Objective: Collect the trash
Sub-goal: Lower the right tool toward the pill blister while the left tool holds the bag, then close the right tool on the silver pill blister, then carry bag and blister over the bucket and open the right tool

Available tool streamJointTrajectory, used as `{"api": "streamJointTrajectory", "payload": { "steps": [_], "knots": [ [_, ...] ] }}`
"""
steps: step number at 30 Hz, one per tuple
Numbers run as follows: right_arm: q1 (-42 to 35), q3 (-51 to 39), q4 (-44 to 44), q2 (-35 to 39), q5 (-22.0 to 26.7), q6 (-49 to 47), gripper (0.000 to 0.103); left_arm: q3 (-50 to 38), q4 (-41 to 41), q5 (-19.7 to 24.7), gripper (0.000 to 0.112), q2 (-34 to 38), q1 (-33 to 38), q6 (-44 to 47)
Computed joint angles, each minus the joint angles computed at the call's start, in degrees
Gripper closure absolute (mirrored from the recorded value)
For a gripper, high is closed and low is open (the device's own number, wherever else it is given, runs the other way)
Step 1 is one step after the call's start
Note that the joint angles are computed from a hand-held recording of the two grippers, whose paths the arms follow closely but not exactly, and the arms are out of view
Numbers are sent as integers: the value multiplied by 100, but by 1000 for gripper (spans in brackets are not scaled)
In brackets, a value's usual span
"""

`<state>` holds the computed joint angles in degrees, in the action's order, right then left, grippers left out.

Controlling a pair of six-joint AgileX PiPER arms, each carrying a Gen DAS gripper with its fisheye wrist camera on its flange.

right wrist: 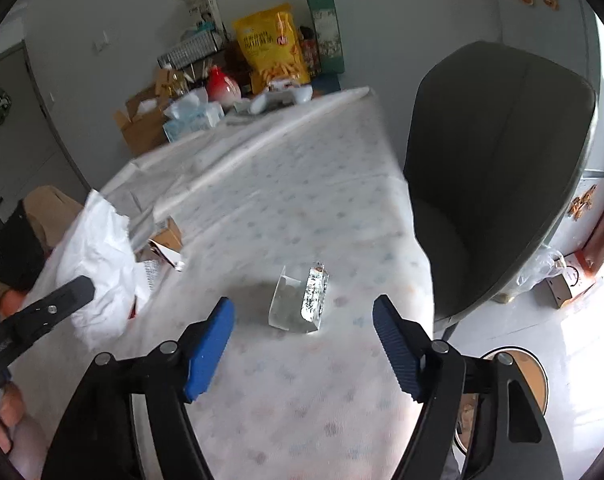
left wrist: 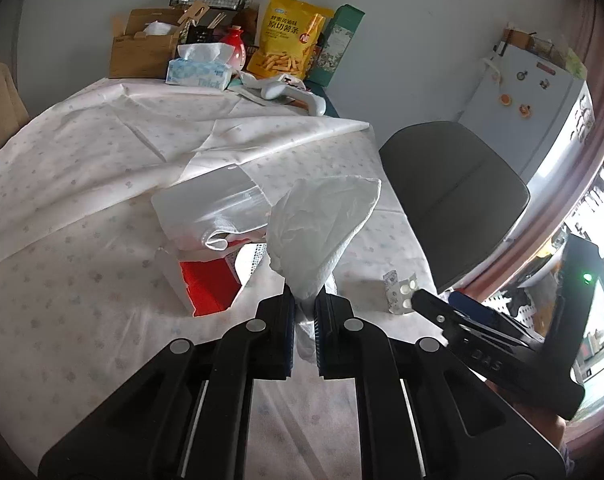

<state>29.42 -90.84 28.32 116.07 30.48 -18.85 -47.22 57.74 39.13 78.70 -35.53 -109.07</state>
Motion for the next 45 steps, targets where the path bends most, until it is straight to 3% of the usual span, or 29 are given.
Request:
{"api": "streamJointTrajectory", "payload": {
  "steps": [5, 6, 7, 8, 10, 14, 19, 28, 34, 39, 42, 43, 45],
  "knots": [
    [410, -658, -1310, 508, 129, 1140, 36, -22, -75, -143, 104, 113, 221, 119],
    [481, -809, -1593, 626, 242, 1348, 44, -43, -122, -176, 104, 148, 288, 180],
    [499, -813, -1696, 667, 207, 1378, 62, -65, -142, -171, 104, 174, 292, 193],
    [468, -787, -1570, 638, 216, 1250, 71, -88, -165, -185, 104, 199, 318, 229],
    [289, -798, -834, 595, 473, 694, 75, -154, -215, -206, 104, 259, 350, 306],
    [-112, -160, 459, 102, 436, -517, 77, -396, -195, -281, 104, 462, 263, 380],
    [-647, 460, 1170, -382, 466, -1248, 77, -902, -246, -510, 104, 926, 133, 592],
    [-1788, 1039, 1518, -769, 411, -1767, 77, -2446, -970, -854, 104, 2153, -58, 1787],
    [-2461, 1032, 1478, -622, 396, -1839, 74, -3737, -1893, -793, 104, 3045, -204, 3057],
    [-3000, 845, 1401, -328, 364, -1770, 72, -5061, -2795, -470, 104, 3888, -291, 4230],
    [-3281, 707, 1462, -107, 326, -1788, 61, -5824, -3284, -201, 104, 4352, -318, 4845],
    [-3417, 664, 1575, -20, 325, -1839, 44, -6103, -3430, -92, 104, 4519, -329, 5033],
    [-3577, 651, 1676, 47, 289, -1914, 39, -6648, -3687, 137, 104, 4831, -348, 5371]
  ]
}}
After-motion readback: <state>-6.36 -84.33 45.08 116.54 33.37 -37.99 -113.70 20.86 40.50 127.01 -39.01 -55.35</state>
